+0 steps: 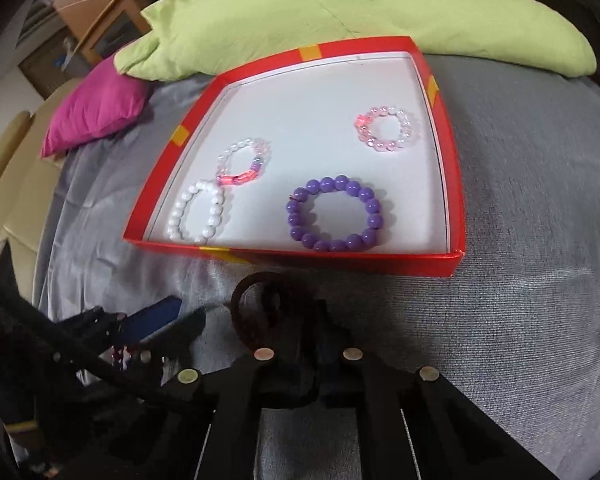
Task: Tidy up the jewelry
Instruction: 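Withdraw both grippers from the box toward the items left on the table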
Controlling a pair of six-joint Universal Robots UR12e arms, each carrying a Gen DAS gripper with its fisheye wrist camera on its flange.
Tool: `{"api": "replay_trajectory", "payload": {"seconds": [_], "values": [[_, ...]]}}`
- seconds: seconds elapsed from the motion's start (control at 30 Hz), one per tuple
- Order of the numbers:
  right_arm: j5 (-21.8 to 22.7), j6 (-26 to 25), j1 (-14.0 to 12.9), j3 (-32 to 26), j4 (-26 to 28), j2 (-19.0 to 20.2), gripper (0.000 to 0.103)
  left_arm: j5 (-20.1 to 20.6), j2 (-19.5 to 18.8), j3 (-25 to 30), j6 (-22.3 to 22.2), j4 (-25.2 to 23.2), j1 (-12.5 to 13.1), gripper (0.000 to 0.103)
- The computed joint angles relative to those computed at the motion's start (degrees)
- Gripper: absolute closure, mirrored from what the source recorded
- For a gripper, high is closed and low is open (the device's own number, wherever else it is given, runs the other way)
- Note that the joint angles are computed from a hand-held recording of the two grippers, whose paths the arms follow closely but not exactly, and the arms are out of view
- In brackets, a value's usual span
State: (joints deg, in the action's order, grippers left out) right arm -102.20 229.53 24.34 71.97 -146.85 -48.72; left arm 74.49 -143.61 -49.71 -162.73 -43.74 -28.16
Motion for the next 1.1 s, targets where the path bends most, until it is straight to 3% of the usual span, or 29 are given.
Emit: {"api": "replay_trajectory", "payload": {"seconds": [0.17, 0.57, 0.93, 1.1], "values": [[-0.93, 0.67, 0.03, 2.03, -1.28, -1.57, 0.098, -1.06, -0.11, 0.51, -0.05, -0.78, 0.45, 0.093], [-1.37, 3.62, -0.84, 7.34, -4.11, -5.09, 0.098, -1.98, 0.88, -1.1, -0.74, 1.96, 1.47, 0.095], [-3.7, 7.15, -1.3, 7.86, 3.88, -6.13, 0.098, -2.01, 1.05, -1.26, -0.8, 1.46, 1.8, 0.095], [-5.2, 5.75, -0.89, 5.66, 8.89, -5.13, 0.098, -2.1, 0.99, -1.19, -0.91, 1.33, 1.71, 0.092]]}}
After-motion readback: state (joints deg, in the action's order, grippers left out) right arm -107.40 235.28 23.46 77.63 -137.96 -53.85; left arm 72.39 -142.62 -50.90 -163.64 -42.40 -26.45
